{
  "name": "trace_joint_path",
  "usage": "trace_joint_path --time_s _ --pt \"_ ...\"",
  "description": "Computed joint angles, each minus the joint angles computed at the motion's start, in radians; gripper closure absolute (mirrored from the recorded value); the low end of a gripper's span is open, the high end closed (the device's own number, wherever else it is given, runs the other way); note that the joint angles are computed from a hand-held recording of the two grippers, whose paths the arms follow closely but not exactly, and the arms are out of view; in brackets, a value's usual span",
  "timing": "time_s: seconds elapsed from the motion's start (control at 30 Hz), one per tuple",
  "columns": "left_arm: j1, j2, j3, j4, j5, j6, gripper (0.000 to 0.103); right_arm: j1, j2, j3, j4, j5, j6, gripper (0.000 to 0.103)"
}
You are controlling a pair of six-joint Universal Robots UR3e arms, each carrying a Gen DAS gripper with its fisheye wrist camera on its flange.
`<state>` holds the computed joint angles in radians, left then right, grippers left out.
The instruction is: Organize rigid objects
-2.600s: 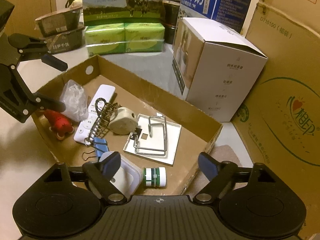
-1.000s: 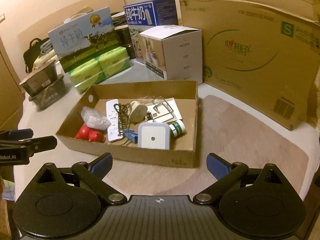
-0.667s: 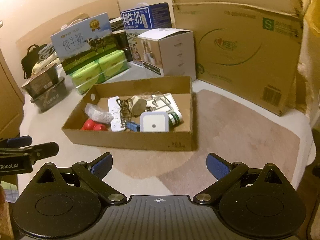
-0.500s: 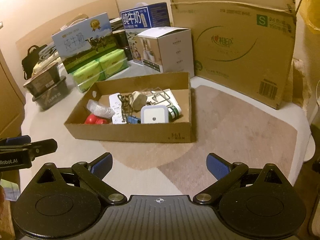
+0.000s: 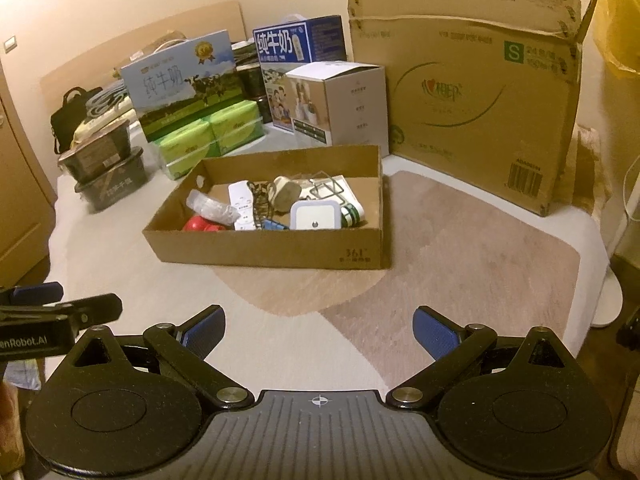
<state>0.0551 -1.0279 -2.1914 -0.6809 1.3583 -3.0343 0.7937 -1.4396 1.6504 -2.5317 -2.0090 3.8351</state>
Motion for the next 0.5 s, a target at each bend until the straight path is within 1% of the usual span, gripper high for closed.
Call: trace_joint_path --time_s 0.37,0.5 --pt "-0.009 0.104 -0.054 -0.060 0.016 -0.001 0.005 0.084 -0.034 0.045 0.026 -0.047 0.063 0.004" --pt "0.011 0.160 -0.070 -0.104 0.003 0.010 0.005 0.113 -0.034 0.049 0.031 -0.059 0.085 0.004"
